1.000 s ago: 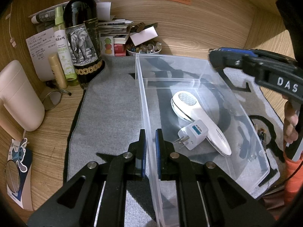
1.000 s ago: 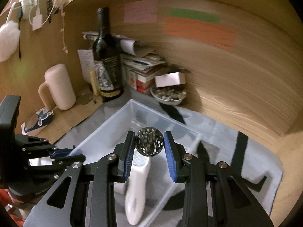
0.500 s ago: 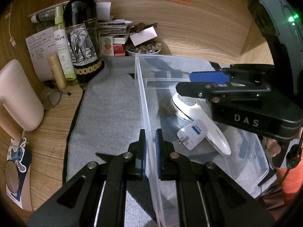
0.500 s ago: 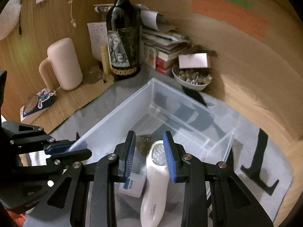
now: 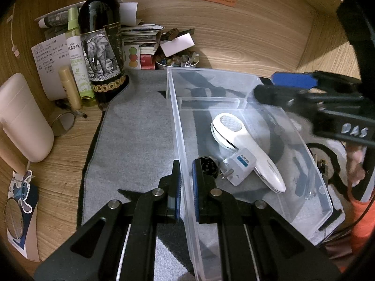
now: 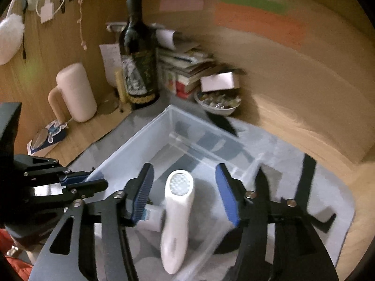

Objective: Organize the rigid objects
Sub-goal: 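Carry the mesh ball into the clear box and release it, then lower the right gripper onto the keys and grasp them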

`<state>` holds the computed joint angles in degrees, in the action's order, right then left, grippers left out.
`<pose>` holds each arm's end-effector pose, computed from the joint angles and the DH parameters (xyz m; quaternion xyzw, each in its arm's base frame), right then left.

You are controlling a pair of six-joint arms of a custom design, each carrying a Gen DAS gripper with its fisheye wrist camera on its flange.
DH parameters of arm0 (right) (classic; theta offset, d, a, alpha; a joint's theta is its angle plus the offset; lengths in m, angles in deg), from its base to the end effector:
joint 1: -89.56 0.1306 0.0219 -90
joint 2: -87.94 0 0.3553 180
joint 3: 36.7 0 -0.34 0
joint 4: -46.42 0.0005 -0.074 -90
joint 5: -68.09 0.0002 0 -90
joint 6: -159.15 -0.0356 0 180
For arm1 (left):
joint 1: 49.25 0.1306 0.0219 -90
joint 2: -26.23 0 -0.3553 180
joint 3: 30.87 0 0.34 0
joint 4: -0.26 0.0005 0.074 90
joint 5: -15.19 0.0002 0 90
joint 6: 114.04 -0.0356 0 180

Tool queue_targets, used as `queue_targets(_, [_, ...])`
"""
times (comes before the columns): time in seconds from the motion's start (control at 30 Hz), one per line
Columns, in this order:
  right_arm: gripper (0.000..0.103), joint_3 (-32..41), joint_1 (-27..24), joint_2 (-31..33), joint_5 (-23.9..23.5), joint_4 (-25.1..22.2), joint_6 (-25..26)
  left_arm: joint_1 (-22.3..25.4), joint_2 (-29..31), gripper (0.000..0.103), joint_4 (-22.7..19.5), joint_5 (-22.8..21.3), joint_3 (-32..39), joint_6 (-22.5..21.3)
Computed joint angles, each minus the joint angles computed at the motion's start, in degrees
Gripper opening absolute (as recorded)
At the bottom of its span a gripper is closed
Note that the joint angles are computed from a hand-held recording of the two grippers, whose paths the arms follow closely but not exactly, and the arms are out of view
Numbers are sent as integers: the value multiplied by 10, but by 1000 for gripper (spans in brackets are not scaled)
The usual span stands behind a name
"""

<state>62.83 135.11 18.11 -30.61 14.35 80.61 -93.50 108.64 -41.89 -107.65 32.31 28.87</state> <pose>0.3877 0.4022 0.3271 -0.4626 0.7882 0.1837 0.3620 0.2607 -0.2277 0.2795 -0.1398 0.9215 0.0034 0.3622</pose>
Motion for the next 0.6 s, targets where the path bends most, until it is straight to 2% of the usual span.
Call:
queue_targets(0.37, [57, -44, -50, -43, 14, 30, -29, 0, 1, 8, -1, -1, 1, 0])
queue_targets(0.6, [57, -43, -81, -23, 33, 2, -43, -3, 3, 8, -6, -4, 3, 2])
